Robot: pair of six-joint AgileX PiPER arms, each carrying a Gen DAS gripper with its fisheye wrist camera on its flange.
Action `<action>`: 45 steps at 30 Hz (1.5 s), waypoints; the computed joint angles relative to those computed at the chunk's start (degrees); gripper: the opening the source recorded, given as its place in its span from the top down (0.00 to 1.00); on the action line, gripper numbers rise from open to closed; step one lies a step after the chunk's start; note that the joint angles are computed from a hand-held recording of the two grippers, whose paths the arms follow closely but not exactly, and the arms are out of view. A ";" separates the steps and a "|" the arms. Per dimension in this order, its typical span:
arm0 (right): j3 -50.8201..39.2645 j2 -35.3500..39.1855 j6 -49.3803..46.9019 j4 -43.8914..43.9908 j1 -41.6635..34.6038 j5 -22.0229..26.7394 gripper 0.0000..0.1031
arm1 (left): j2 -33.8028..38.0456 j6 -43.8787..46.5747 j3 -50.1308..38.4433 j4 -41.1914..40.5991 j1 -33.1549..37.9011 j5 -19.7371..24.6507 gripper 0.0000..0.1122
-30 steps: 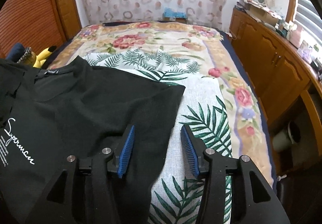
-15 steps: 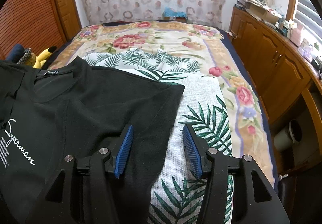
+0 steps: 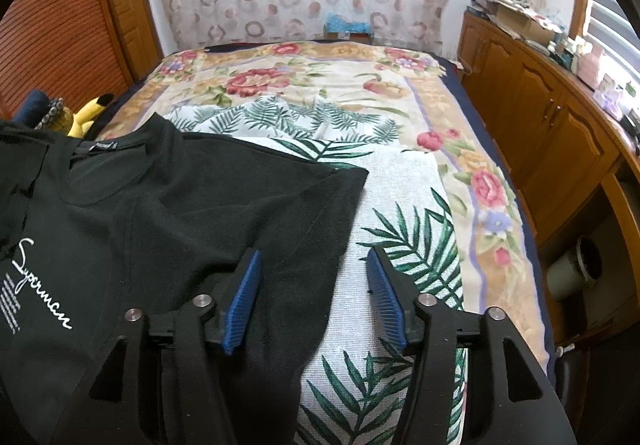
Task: Fold small clothes
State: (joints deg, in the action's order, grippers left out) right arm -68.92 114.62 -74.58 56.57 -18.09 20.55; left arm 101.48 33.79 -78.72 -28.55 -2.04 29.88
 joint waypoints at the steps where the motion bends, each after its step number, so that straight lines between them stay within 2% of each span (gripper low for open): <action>1: -0.67 0.36 1.50 -2.32 0.37 -0.20 0.42 | -0.85 0.04 0.59 -0.03 -0.34 -0.40 0.98; 4: -4.00 2.04 8.26 -8.80 0.51 1.08 0.38 | -2.53 1.53 1.81 -1.81 -0.44 -0.47 0.98; 13: -12.14 6.34 16.76 -16.48 1.13 4.07 0.40 | -4.43 2.10 3.74 -2.31 -1.45 -1.19 0.98; 15: -12.84 6.58 15.58 -15.95 1.45 5.21 0.51 | -4.88 2.81 4.70 -3.36 -1.73 -1.55 0.98; 18: -12.75 6.24 11.49 -13.90 1.84 7.62 0.78 | -5.95 3.69 6.47 -4.81 -2.19 -2.05 0.98; 19: -12.77 6.09 9.56 -12.39 1.68 10.51 0.92 | -7.04 4.78 8.08 -6.46 -2.40 -2.71 0.98; 20: -12.65 5.91 7.60 -10.81 1.62 12.36 0.93 | -7.65 5.59 8.91 -7.42 -2.45 -2.96 0.98; 23: -7.32 1.71 -0.30 -5.50 2.45 11.01 0.95 | -11.63 7.88 13.80 -10.71 -3.41 -5.00 0.99; 26: -0.65 -3.98 -9.81 4.67 1.93 10.18 0.96 | -16.73 9.81 19.26 -13.68 -4.75 -7.12 0.99; 28: 4.12 -8.56 -15.49 11.29 1.02 10.79 0.96 | -19.75 10.11 21.83 -14.07 -5.60 -8.02 0.99; 32: 13.14 -17.37 -25.20 19.71 0.10 10.53 0.96 | -27.17 11.90 28.62 -15.70 -6.56 -10.07 0.99; 35: 19.86 -23.45 -31.05 24.71 -1.59 12.11 0.96 | -32.76 14.96 33.88 -18.77 -6.38 -10.62 0.99; 41: 33.22 -33.45 -41.67 33.33 -6.26 14.81 0.96 | -42.92 17.12 41.36 -19.98 -3.80 -8.50 0.99; 43: 36.30 -36.51 -42.55 33.69 -8.01 16.03 0.96 | -45.71 19.65 42.85 -22.34 -1.43 -6.53 0.99; 45: 39.49 -40.26 -42.72 32.34 -12.00 19.21 0.96 | -50.02 21.02 45.09 -23.71 1.34 -4.07 0.99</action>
State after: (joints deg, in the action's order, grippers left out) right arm -29.43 74.36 -117.30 88.92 -30.09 39.76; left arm 51.46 54.80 -33.63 -52.26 -0.70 25.81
